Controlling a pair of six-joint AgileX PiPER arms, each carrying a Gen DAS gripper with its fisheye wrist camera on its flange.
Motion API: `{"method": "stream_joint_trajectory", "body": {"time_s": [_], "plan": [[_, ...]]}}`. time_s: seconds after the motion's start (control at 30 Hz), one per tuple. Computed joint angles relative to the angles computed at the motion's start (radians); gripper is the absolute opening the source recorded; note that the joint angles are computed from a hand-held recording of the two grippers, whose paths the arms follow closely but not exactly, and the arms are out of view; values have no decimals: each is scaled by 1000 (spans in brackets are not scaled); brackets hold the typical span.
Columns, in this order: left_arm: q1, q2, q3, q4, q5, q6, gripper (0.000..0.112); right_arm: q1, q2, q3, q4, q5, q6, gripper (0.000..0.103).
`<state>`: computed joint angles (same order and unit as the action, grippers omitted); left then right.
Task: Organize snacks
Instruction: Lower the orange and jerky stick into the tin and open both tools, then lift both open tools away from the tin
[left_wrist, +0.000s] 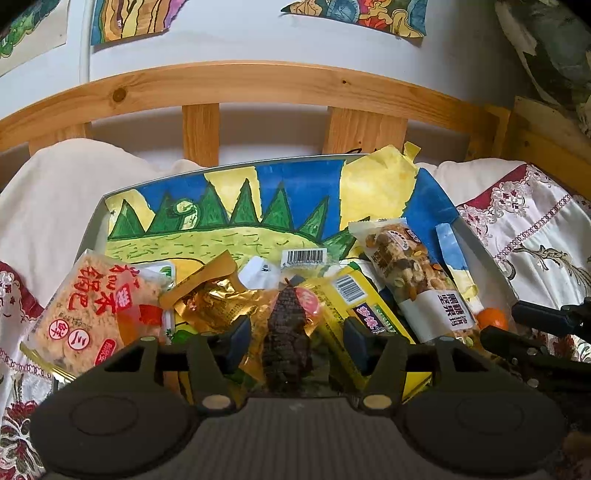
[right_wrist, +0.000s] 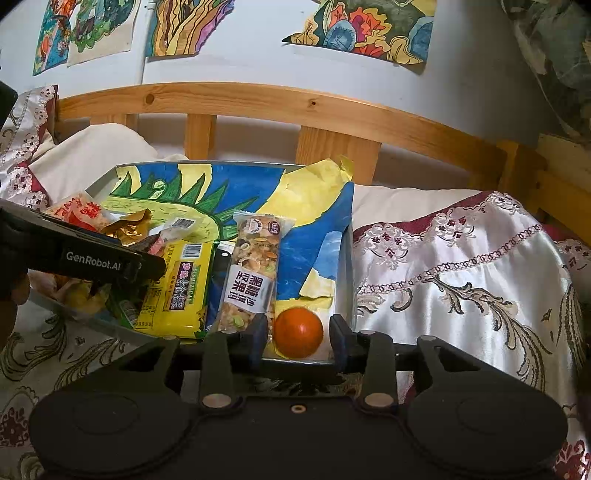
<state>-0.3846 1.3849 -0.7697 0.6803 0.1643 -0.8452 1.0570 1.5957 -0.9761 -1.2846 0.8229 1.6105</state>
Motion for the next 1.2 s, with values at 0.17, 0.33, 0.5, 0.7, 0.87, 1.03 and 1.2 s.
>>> {"method": "stream_joint_trajectory", "body": {"time_s": [0.17, 0.33, 0.5, 0.7, 0.87, 1.03, 1.2], "plan": [[2, 0, -7, -68, 16, 46, 75, 3, -3, -1, -1, 2, -1, 45], [4, -5, -7, -67, 24, 31, 81, 16, -1, -3, -16, 17, 5, 56], [-3, -15, -6, -20, 30, -21, 87, 20, -3, -1, -31, 33, 26, 62], [-32, -34, 3, 222, 62, -273, 98, 33, -1, -3, -43, 53, 45, 75], [-32, -49, 6, 254, 75, -313, 100, 43, -2, -6, -55, 67, 67, 83], [-32, -74, 17, 279, 87, -359, 102, 52, -10, -1, -66, 74, 95, 93], [-33, -118, 46, 337, 90, -440, 102, 68, -29, 9, -83, 85, 135, 99]]}}
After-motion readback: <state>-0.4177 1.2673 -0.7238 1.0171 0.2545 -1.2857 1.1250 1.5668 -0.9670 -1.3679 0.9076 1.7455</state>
